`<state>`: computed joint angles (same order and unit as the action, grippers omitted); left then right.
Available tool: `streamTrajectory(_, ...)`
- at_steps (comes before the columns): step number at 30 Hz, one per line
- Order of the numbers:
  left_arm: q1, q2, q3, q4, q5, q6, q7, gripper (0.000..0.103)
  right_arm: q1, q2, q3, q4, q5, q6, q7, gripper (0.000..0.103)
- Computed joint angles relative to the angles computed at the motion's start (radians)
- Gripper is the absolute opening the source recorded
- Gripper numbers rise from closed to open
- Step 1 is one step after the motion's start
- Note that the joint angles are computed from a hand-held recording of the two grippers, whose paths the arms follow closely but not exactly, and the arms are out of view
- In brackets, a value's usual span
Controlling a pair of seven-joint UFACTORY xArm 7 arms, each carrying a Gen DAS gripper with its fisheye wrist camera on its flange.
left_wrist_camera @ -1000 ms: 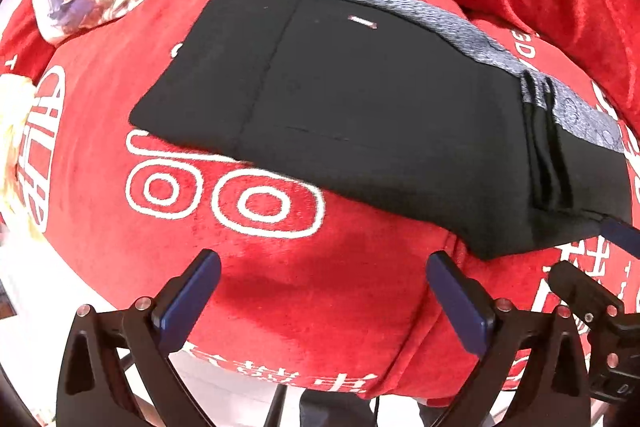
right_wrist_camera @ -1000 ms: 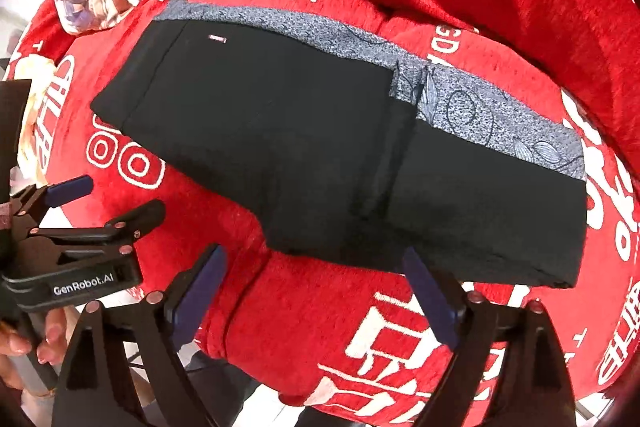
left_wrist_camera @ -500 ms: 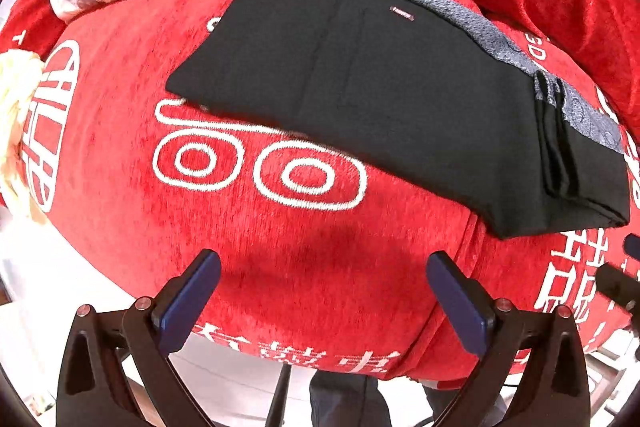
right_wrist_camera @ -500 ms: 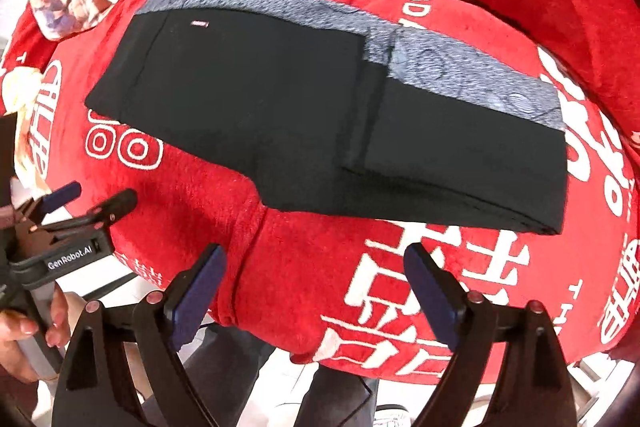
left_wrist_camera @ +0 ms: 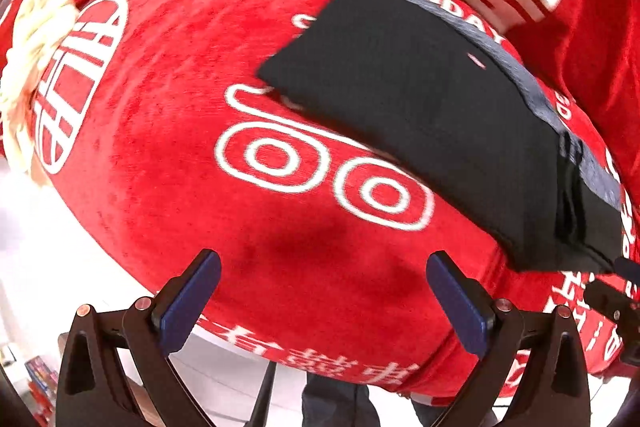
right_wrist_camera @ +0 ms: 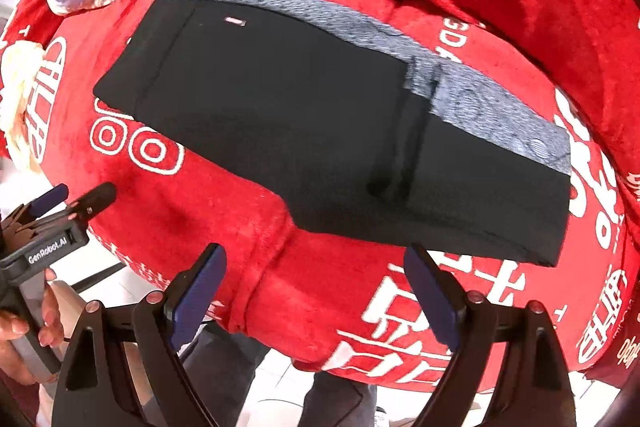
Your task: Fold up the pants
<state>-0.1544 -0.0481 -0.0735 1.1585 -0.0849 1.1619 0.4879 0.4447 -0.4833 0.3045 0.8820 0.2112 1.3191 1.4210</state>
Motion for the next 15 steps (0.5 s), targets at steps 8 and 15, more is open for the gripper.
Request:
streamTrajectory(8, 0.035, 0.081, 0.02, 0.078, -0.063, -0.003, -0.015, 0.103, 0.012, 0.04, 0.003, -0.01, 0.019, -0.058, 0.009, 0.092)
streamTrajectory(15, 0.081, 0.174, 0.029, 0.18, -0.189, 0.07, -0.021, 0.103, 0.026, 0.033, 0.005, -0.04, 0.034, -0.11, 0.036, 0.092)
